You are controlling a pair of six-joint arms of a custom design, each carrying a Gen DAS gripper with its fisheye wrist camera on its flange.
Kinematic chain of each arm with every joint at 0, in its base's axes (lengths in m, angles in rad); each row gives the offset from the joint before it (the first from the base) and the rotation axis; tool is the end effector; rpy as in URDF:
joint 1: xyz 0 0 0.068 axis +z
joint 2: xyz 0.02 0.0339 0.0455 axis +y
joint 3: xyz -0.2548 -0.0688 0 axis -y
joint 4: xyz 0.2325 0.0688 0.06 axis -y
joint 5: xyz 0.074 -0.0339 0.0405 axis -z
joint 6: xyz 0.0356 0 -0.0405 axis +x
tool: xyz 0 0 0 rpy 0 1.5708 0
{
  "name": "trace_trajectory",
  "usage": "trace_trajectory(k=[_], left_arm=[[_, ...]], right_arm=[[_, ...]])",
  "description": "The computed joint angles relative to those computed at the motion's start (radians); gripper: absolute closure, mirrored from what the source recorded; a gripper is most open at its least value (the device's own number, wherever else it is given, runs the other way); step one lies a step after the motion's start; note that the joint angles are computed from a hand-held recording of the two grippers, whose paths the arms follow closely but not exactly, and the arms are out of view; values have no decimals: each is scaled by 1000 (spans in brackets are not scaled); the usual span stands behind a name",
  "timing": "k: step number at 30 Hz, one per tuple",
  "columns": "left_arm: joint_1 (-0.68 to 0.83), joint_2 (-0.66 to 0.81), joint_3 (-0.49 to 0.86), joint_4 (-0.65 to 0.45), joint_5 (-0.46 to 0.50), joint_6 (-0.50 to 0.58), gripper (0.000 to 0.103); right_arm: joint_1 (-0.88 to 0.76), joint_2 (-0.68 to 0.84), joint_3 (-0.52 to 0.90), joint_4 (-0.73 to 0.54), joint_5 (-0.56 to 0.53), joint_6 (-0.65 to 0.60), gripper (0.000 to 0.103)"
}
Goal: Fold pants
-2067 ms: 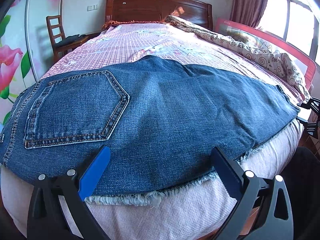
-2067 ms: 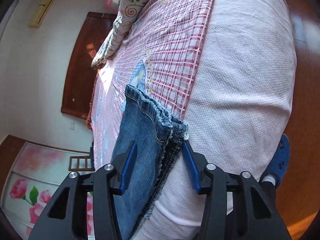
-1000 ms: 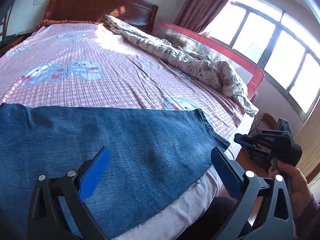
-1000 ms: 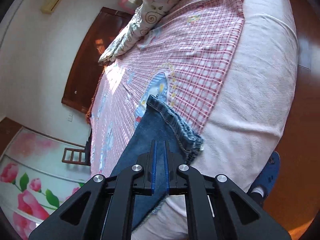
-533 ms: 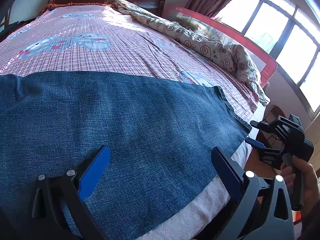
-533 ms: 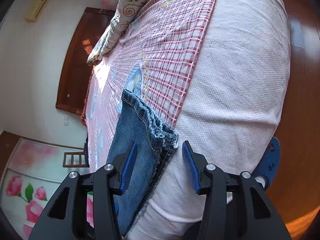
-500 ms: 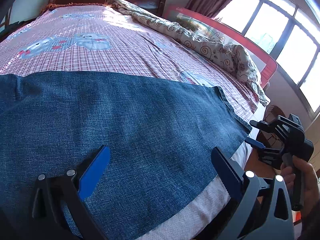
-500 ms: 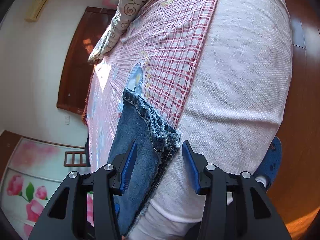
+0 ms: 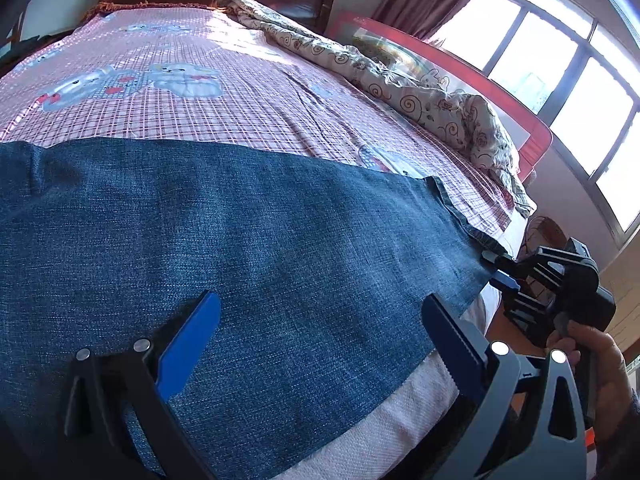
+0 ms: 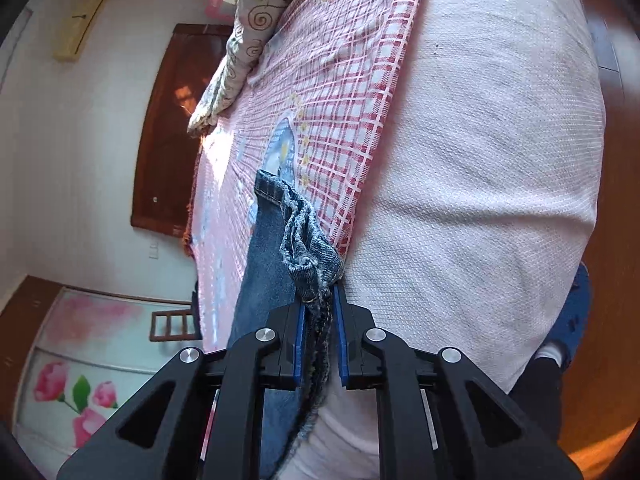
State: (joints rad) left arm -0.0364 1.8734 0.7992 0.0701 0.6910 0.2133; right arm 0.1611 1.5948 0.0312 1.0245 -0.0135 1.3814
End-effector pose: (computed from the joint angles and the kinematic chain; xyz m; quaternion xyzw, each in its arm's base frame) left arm 0.3129 -0.0341 0.0953 0.2064 0.8846 -0.3007 0.2907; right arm 0.1794 0.0296 0.0799 0.4957 0.7148 0.3480 0.3496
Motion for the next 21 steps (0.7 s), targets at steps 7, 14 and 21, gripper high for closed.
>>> trace_trajectory(k=[7,14,21], left_arm=[[-9,-5,-11,18,-19,10,3],[-9,-2,-9,19,-20,17,3],[3,4,20,-16,7,-1,2]], right_arm=[[102,-435,98,-495,102,-51,92],[172,-486,286,-731,170,-173,92],[273,-338,517,-767,184,-279,92]])
